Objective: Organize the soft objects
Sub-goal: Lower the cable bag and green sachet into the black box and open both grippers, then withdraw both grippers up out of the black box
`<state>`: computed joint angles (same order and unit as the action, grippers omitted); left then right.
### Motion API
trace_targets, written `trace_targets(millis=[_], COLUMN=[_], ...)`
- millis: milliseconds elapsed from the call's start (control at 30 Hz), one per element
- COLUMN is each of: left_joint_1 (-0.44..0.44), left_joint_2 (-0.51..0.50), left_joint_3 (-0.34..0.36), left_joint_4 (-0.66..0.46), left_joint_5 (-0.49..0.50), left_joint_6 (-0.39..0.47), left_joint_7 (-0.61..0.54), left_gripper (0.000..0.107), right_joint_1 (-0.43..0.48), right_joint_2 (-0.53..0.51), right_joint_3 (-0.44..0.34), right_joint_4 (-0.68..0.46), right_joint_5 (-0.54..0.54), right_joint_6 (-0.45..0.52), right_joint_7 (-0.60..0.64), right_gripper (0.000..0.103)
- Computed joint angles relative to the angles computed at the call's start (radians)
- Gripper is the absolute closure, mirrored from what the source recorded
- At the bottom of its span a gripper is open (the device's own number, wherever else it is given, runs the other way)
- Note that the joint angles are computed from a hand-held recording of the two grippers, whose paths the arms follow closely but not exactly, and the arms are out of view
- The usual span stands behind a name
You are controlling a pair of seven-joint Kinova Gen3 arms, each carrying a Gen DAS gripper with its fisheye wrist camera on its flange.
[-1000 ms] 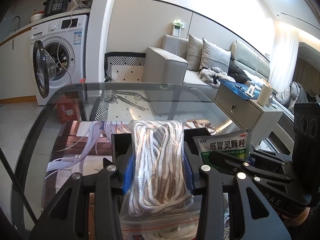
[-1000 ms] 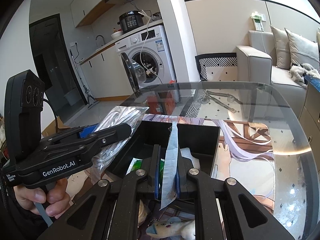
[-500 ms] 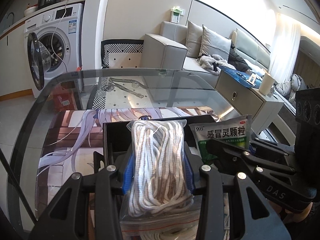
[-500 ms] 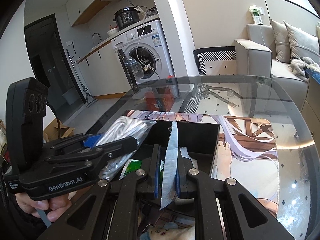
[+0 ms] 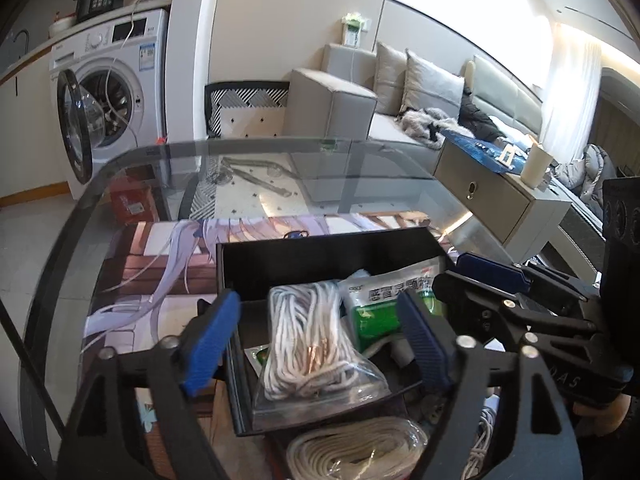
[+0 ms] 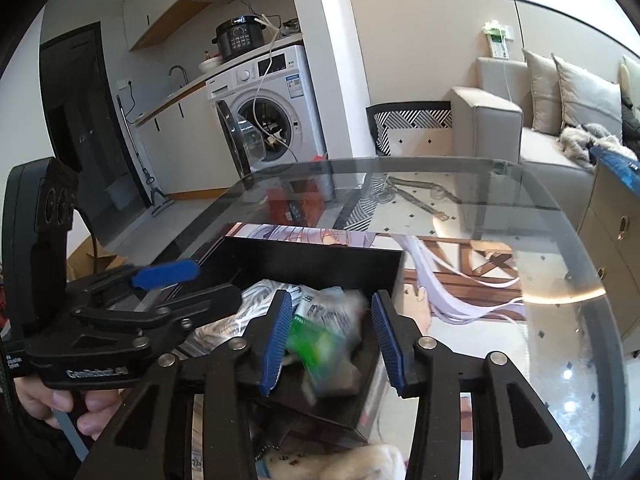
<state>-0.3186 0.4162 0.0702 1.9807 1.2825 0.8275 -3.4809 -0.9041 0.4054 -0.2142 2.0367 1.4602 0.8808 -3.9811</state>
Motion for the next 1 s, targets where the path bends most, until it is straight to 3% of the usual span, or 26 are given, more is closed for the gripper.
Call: trace_targets(millis=[67,133,200,300,367,600,1000], left_joint_1=[-0.010,-0.019,-0.019,-0.029,-0.028,-0.061,-0.095], left_joint_2=[-0.015,-0.028,-0.035,-0.050,-0.059,-0.057,-0.058], left_joint_3=[0.000,-0.008,-0.022,-0.043,-0.063,-0.111,-0.143], left_joint_4=[0.024,0.050,0.060,0.094,0.115,0.140,0.190], left_joint_5=[0.033,0.072,0.083,0.132,0.167,0.171,0.181], left_joint_6=[-0.002,0.003,0.014,0.029,0.025,0.081,0.102], left_joint_7=[-0.046,-0.102,-0.130,-0.205,-0.253,-0.297,-0.377], left_gripper=[0.005,0.004,0.004,0.004,0.004,0.004,0.004], right_joint_1=[-0.014,-0.030,-0.051,-0.105,-0.125,-0.173,-0.233], right_joint_2=[-0.003,-0.005,0.004,0.011,0.007,0.015,0.030], right_joint_3=[-0.004,-0.009,-0.011,-0.008,-0.013,-0.032,-0.049], right_joint_4=[0.001,0.001,-0.019,-0.015,-0.003,-0.003,0.041], right_joint_5=[-0.016,-0.032,-0.082,-0.121,-0.125,-0.176,-0.169], right_joint_6=[0.021,0.042,0.087,0.165,0.184,0.216,0.180], right_joint_7=[0.015,0.021,0.061,0.065,0.050,0.067,-0.054], right_gripper=[0.055,0.047,0.024,0.007,0.001,0.001,0.001])
